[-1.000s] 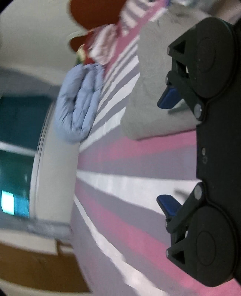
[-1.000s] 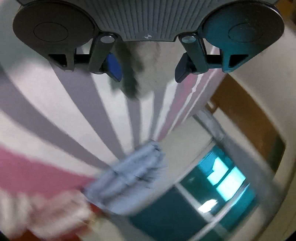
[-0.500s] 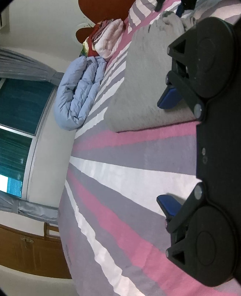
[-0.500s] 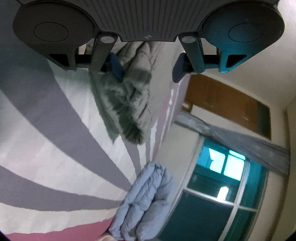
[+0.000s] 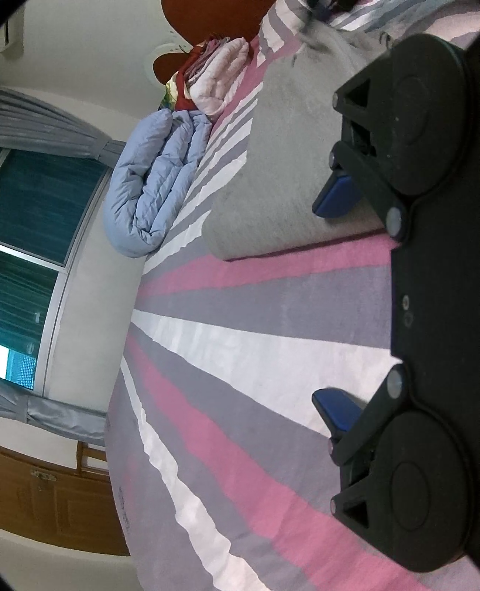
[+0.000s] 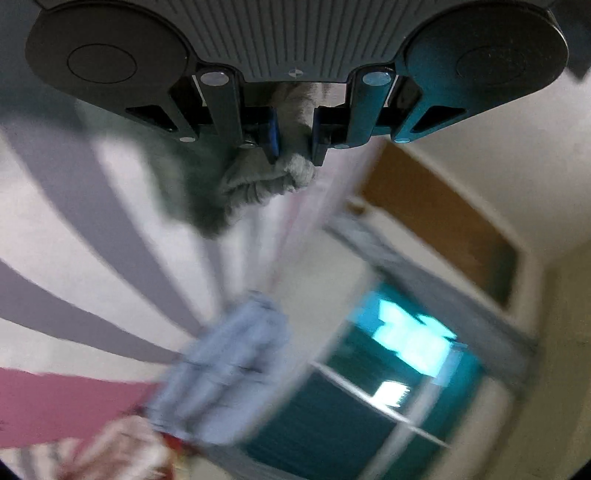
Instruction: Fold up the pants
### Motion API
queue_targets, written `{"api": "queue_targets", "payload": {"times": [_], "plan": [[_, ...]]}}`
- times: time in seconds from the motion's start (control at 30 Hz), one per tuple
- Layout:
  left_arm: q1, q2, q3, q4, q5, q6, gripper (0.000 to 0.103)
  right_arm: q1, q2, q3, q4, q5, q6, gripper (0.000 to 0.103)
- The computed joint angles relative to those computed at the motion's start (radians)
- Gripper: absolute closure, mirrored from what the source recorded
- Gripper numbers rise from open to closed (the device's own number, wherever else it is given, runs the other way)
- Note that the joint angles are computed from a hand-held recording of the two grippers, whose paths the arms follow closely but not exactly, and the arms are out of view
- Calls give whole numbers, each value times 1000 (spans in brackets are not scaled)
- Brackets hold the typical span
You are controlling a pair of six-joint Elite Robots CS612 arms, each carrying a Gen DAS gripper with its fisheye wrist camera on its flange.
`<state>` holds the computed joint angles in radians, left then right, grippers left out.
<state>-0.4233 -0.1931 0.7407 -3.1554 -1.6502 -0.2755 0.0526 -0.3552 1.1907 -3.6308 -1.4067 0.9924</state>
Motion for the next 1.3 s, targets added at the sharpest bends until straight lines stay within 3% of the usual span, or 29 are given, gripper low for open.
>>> {"api": "queue_targets", "payload": {"times": [0.07, 0.17, 0.23, 0.27, 0.3, 0.5, 0.77, 0.83, 0.9, 0.97, 1.03, 1.13, 1.2, 1.3], "plan": [[1, 1, -3, 3, -3, -5, 10, -10, 11, 6, 24, 26, 107, 86], [1, 2, -4, 7, -3, -10, 10, -20, 23, 20, -73, 66, 188, 83], [1, 1, -3, 3, -4, -11, 10, -15, 9, 47, -110, 36, 163, 64], [1, 2, -3, 0, -6, -12, 10, -11, 0, 62, -116, 26, 153, 49], [2, 2, -4, -3, -8, -14, 10, -10, -8, 75, -107, 22, 151, 47], [5, 5, -7, -6, -24, -25, 10, -14, -6, 59, -43, 69, 231, 47], [3, 4, -5, 0, -26, -13, 10, -1, 13, 8, 6, 42, 175, 47], [3, 3, -4, 4, -25, -13, 10, 2, 6, 17, 16, 31, 133, 59], [3, 1, -2, 4, -19, -17, 10, 6, 8, 26, -56, 14, 153, 69], [3, 1, -2, 6, -22, -17, 10, 7, 13, 35, -156, 10, 179, 69], [4, 2, -4, 10, -25, -18, 10, 6, 16, 43, -190, 26, 217, 69], [5, 4, -10, 19, -32, -21, 9, 2, 11, 60, -54, 42, 253, 69], [5, 4, -12, 21, -30, -19, 9, -2, 21, 52, -62, 48, 296, 70], [6, 5, -14, 23, -34, -23, 9, 4, 12, 62, -57, 29, 240, 69]]}}
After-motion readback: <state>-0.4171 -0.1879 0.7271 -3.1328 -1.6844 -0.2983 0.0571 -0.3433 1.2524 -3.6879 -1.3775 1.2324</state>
